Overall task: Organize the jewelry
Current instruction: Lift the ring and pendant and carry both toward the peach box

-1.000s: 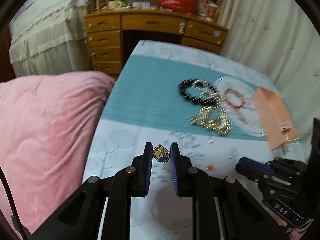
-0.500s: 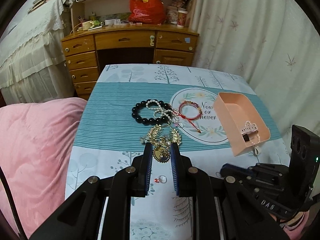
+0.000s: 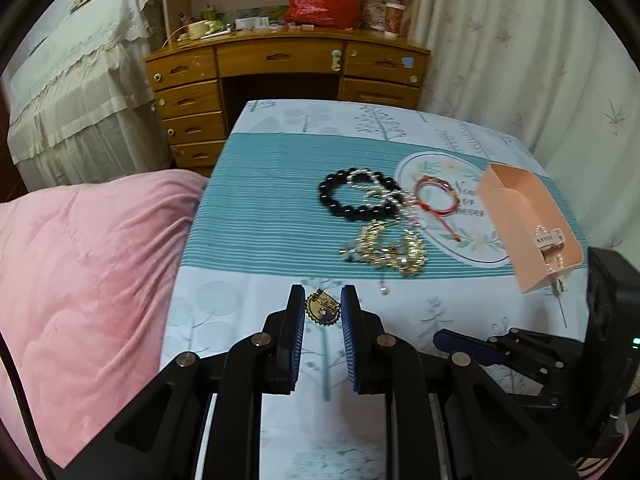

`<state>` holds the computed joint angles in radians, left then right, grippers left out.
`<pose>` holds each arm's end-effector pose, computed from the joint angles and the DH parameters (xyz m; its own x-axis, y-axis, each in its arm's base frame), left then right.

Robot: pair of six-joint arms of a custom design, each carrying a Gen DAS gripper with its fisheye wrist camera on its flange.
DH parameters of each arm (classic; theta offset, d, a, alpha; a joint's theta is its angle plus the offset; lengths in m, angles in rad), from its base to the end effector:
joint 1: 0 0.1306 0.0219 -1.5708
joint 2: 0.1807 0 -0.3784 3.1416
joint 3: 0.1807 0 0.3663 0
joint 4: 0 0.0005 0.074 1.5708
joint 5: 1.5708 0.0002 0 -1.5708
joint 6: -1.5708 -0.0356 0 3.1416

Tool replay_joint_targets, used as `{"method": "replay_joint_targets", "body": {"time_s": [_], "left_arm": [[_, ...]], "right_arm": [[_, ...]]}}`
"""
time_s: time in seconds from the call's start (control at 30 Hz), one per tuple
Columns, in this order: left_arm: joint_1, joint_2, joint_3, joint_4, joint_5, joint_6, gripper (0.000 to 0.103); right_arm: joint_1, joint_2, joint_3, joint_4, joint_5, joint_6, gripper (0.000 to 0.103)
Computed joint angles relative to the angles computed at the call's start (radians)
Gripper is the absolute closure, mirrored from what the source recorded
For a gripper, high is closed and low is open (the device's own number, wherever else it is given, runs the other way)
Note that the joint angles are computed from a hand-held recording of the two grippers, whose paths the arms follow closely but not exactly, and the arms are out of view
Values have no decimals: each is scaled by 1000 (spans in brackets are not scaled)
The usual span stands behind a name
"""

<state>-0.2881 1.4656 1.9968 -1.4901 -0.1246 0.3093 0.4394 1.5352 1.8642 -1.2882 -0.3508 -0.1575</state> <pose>0.4123 -0.1181 0.6039 -0.8126 -0.0742 -0.5781 -0.0355 0.9963 -0.0780 0.4337 0.2168 0.5353 -0.8225 -0.2238 -0.5229 -0.4547 0.8111 0.3679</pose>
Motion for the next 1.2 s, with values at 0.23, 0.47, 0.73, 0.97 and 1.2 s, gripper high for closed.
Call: {"method": "replay_joint_targets", "body": {"time_s": [0.23,0.47,0.73,0.97,1.2], "left_arm": [[53,-38,-62,43,56,-7,87],[83,-55,-83,50,66,19,87],[87,-55,-83,46,63,16,87],[60,-45,-48,29,37,6,87],[13,-18,5,-5,29,11,87]], "right_arm": [[55,40,36,8,128,-55,72],[128,79,97,-37,328,29,71],[144,74,88,-35,375,115,84],[113,62,89,-74,305,131,89],[38,9,34,-96,213,98,95]]}}
